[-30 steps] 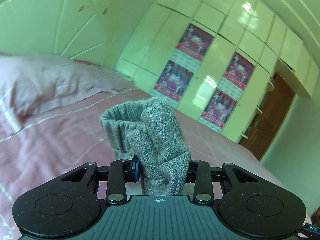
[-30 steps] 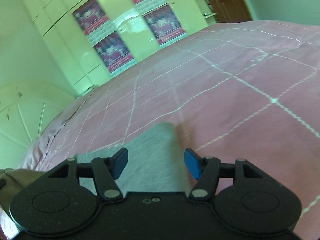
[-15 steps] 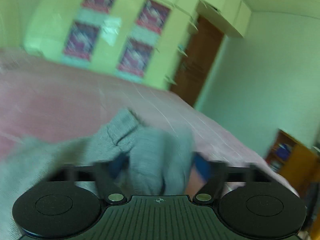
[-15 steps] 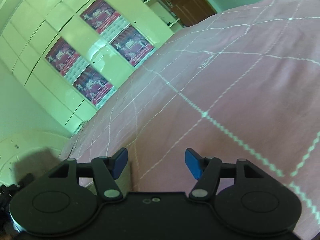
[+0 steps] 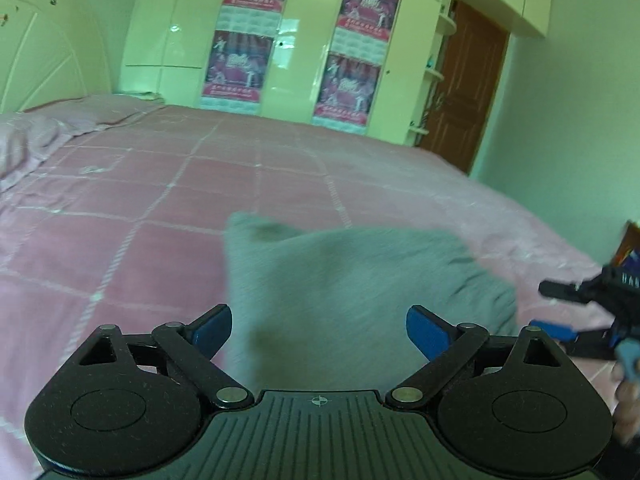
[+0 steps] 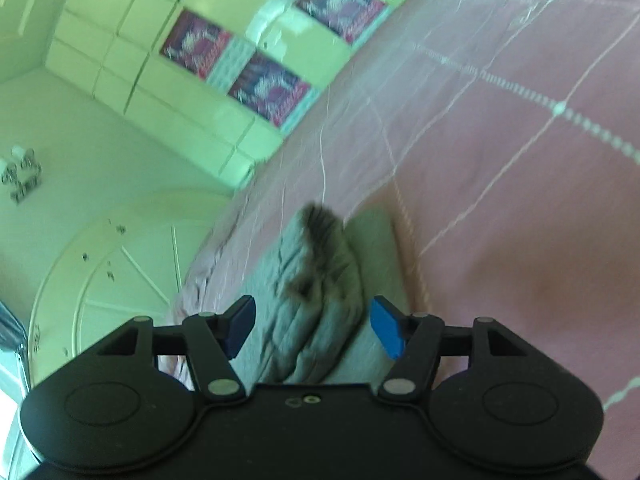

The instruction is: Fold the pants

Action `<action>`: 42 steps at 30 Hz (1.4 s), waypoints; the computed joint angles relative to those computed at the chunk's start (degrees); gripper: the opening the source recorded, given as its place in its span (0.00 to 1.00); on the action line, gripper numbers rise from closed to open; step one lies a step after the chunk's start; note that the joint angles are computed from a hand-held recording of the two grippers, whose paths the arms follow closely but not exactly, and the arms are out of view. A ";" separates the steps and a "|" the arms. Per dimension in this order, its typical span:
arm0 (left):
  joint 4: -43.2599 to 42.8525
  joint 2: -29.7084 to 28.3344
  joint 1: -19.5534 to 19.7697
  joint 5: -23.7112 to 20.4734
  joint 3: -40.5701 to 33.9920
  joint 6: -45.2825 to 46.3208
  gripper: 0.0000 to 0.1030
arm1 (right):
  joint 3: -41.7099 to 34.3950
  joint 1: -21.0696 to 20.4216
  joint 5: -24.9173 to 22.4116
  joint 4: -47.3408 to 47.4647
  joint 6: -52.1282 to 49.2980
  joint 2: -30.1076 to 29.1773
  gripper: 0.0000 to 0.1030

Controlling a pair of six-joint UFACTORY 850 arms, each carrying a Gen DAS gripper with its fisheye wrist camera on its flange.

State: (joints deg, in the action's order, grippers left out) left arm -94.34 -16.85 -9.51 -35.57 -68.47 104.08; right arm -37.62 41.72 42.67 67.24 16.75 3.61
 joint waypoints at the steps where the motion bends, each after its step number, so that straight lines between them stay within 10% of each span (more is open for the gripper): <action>1: 1.21 0.26 1.12 -0.38 0.36 -0.27 0.91 | -0.91 -0.21 -1.18 1.15 -1.04 -0.74 0.56; 12: 13.60 -0.19 3.74 -1.54 0.26 -5.11 0.91 | -7.84 -0.63 -2.00 9.69 -7.42 -6.39 0.61; 21: 22.41 -2.29 -0.36 10.77 -2.27 -19.54 0.92 | -12.11 -1.67 -3.97 16.29 -15.45 -9.27 0.61; 25: 24.98 -3.08 -0.12 10.38 -3.21 -26.55 0.92 | -13.16 -1.09 -2.94 17.39 -20.53 -8.36 0.26; 31: 23.19 -2.77 -0.40 10.65 -2.59 -25.23 0.92 | -10.73 5.35 9.45 10.54 -20.46 -4.38 0.24; 36: 23.81 -2.62 -0.64 10.97 -2.36 -25.14 0.92 | -4.27 1.28 -1.52 14.16 -5.92 -4.46 0.24; 42: 22.96 -2.83 -0.39 10.50 -2.76 -24.53 0.92 | -4.25 3.36 3.94 12.80 -8.15 -4.09 0.25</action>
